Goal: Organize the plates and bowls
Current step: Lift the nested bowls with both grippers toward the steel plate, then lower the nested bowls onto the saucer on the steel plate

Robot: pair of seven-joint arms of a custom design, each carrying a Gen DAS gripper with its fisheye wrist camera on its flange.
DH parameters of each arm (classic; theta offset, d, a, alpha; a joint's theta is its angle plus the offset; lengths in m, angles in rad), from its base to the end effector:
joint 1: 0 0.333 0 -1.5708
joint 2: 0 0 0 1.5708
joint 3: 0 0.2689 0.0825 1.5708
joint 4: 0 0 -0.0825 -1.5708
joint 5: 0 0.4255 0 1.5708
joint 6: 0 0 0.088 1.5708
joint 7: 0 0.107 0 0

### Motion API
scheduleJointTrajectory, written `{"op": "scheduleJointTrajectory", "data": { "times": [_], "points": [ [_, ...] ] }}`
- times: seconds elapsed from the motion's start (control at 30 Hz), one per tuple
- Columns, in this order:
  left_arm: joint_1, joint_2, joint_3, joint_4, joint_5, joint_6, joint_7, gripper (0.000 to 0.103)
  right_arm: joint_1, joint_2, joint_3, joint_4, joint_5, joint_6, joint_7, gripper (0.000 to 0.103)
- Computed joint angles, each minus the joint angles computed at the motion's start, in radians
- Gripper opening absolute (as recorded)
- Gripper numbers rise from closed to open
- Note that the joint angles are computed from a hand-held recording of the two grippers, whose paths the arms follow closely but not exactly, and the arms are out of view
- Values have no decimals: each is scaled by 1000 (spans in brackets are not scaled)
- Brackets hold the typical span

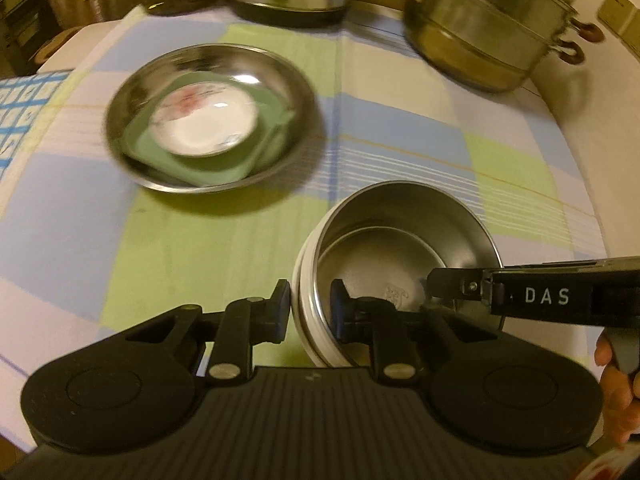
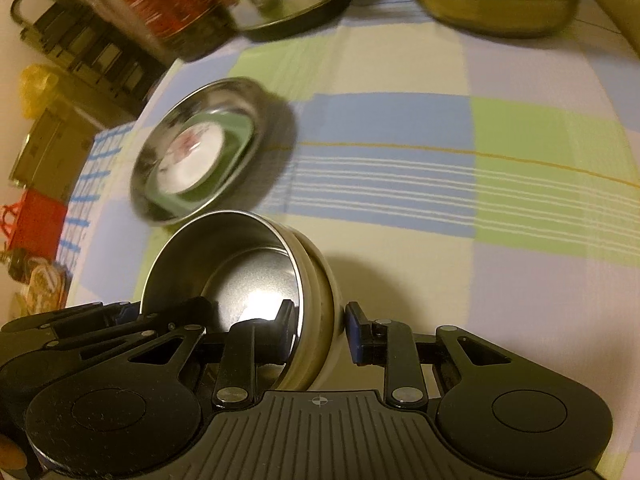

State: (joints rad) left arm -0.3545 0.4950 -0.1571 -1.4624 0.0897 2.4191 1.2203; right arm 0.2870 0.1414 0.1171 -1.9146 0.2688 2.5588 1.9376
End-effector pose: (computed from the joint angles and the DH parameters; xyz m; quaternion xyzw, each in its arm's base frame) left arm 0.6645 -0.3514 0.3935 -0.6240 0.7462 -0.2166 0.0829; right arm 0.6117 0.2552 0.4109 -0.6263 0.7319 0.0027 0.2685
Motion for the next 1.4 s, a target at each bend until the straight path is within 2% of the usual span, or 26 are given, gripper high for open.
{"op": "scheduleJointTrajectory", "data": {
  "times": [0.3, 0.67, 0.87, 1.07, 1.4],
  "points": [
    [78, -91, 20, -118, -18, 5, 22, 18, 43, 182, 40, 228, -42, -54, 40, 26],
    [169, -139, 16, -181, -91, 23, 126, 18, 107, 378, 44, 499, -150, -107, 133, 25],
    [186, -130, 14, -167, -113, 17, 174, 18, 123, 401, 41, 527, -178, -100, 175, 26],
    [188, -122, 10, -164, -126, 30, 226, 19, 107, 358, 51, 442, -150, -32, 219, 26],
    [193, -106, 11, -146, -137, 35, 282, 23, 145, 342, 24, 428, -248, -35, 327, 25]
  ]
}}
